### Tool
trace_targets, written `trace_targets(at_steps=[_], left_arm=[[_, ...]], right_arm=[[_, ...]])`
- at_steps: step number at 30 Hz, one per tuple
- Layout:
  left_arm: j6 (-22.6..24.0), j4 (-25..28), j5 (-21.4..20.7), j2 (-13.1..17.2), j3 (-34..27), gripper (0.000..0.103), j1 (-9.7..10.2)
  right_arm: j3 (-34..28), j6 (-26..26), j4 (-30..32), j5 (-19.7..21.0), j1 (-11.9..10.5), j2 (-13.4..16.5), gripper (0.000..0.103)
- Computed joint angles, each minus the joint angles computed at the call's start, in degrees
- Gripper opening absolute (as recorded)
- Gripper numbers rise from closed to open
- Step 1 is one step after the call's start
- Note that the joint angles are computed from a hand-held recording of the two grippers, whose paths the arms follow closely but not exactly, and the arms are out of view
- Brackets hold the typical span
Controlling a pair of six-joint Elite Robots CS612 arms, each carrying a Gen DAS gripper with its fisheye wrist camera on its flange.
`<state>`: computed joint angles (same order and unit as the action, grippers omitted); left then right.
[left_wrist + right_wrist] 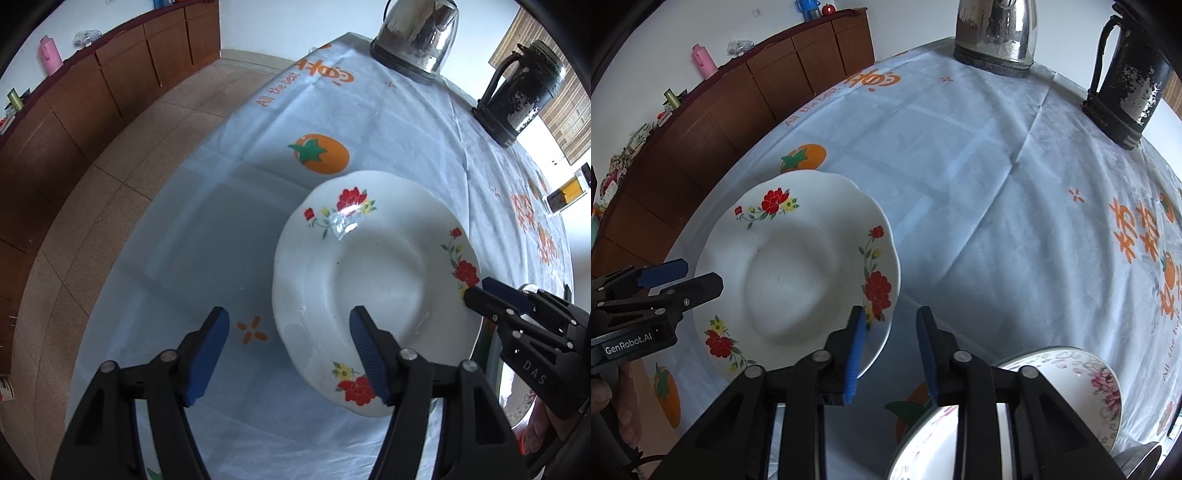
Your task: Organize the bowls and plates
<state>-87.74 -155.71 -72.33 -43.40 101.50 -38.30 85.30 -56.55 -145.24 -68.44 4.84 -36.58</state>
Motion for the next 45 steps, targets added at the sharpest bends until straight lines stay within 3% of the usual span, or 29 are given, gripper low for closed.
trace_targets(at_steps=[1,2,5,17,45], left_arm=[[0.5,-0.5,-0.5,0.2,-0.1,0.045,0.07],[1.0,-1.3,-1.2,0.4,-0.1,0.021,0.21],[1.4,-1.2,-1.3,0.5,-0.3,0.022,0.16],[1.3,0.1,-2.3,0.2,-0.4,0.021,0.02],[1.9,2.5,2.7,-2.0,-0.8,0.022,-2.05]], right_arm=[[0.1,-0.2,0.1,0.0,0.1,0.0,0.025],[0.3,-0.5,-0.1,0.0,0.2,-0.1,0.020],[1.2,-0.8,-2.5,-0.5,0.4,-0.3,0.020],[1.6,0.3,-1.9,-0.4,0.2,-0.6,0.019],[5.6,1.6,-6.0,4.9,-2.4,-3.8,0.019]])
